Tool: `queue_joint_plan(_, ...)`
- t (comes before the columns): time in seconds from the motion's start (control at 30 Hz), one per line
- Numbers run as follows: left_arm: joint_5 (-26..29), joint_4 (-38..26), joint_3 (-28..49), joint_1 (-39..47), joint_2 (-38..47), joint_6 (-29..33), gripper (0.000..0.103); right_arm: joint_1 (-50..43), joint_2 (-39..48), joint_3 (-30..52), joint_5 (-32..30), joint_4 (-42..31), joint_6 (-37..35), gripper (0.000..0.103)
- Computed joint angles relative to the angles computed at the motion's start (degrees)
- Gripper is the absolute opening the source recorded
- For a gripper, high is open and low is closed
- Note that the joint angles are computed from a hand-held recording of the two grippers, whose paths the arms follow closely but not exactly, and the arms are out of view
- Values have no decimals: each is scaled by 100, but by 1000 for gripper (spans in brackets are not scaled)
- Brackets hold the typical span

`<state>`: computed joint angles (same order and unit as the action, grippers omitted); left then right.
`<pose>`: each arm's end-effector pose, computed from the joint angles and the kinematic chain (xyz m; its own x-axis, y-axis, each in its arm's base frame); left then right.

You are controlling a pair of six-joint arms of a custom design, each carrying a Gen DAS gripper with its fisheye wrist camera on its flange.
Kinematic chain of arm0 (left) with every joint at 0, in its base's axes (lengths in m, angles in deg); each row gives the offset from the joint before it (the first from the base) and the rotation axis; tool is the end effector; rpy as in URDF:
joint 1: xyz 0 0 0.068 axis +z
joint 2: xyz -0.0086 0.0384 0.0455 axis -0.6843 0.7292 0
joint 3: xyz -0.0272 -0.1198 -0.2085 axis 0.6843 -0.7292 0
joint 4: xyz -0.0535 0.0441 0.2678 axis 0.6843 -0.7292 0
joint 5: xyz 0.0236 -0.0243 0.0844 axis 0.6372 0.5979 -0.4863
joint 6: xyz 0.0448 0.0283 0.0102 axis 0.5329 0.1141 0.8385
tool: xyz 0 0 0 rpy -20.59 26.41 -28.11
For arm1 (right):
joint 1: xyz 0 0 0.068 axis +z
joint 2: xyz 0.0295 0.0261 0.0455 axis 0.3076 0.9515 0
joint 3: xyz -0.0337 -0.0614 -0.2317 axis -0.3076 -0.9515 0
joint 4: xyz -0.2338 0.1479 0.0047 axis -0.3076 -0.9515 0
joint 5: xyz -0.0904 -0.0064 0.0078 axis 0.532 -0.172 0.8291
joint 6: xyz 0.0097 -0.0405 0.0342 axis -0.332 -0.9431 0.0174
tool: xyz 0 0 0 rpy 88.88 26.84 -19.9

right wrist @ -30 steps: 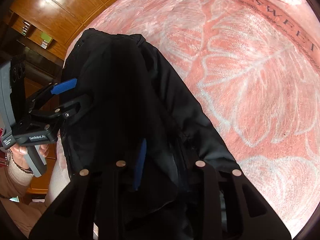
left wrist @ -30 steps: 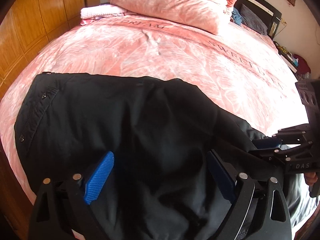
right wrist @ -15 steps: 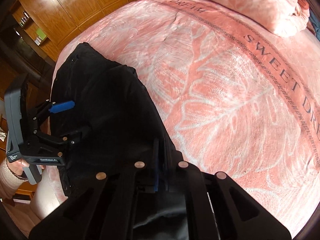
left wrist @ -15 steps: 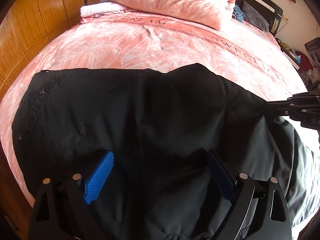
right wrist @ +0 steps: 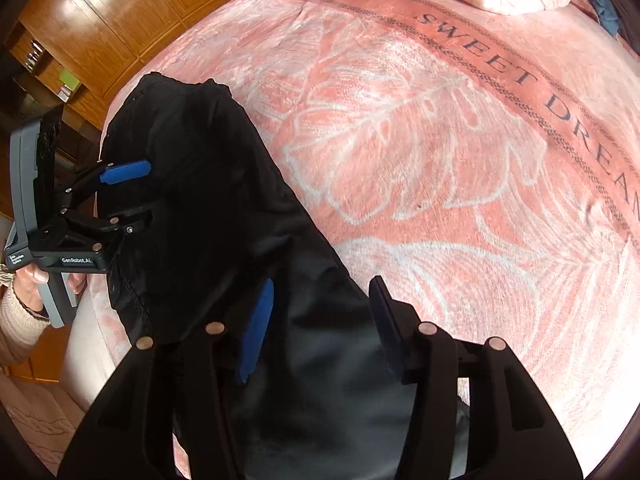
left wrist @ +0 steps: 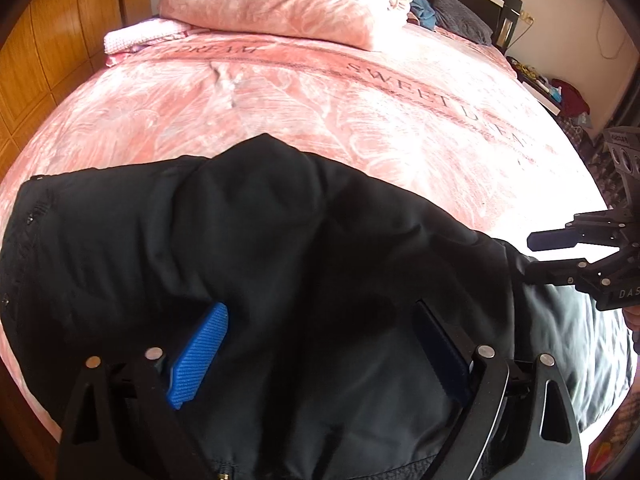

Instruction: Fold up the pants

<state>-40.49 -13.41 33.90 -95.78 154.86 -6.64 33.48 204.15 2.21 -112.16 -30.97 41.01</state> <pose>0.1866 -0.2200 0.1132 -0.8207 -0.3272 -0.4684 -0.3060 0.9440 -0.1233 0.3616 0.1158 0.1087 -0.5388 -0.7831 -0.3106 -0.8402 0.4726 0.2659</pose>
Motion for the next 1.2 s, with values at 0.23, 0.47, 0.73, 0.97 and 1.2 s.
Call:
queue_joint_plan(0.23, 492, 435, 663, 42, 467, 1337, 94, -415, -362, -778, -345, 456, -121, 54)
queue_joint_plan(0.47, 1727, 567, 1714, 975, 1100, 4740, 94, -1445, -650, -1208, -956, 262, -343, 54)
queue_joint_plan(0.73, 4129, -256, 3273, 1821, 2660, 6482, 79, -2194, -774, -1295, -1385, -159, -666, 57)
queue_joint_plan(0.97, 4568, -1442, 4637, 1762, 3683, 7301, 50, -2399, -590, -1209, -1580, -280, -591, 57)
queue_joint_plan(1.2, 4514, -1626, 4664, 1799, 3577, 7485, 7, -2513, -561, -1215, -1701, -133, -389, 60)
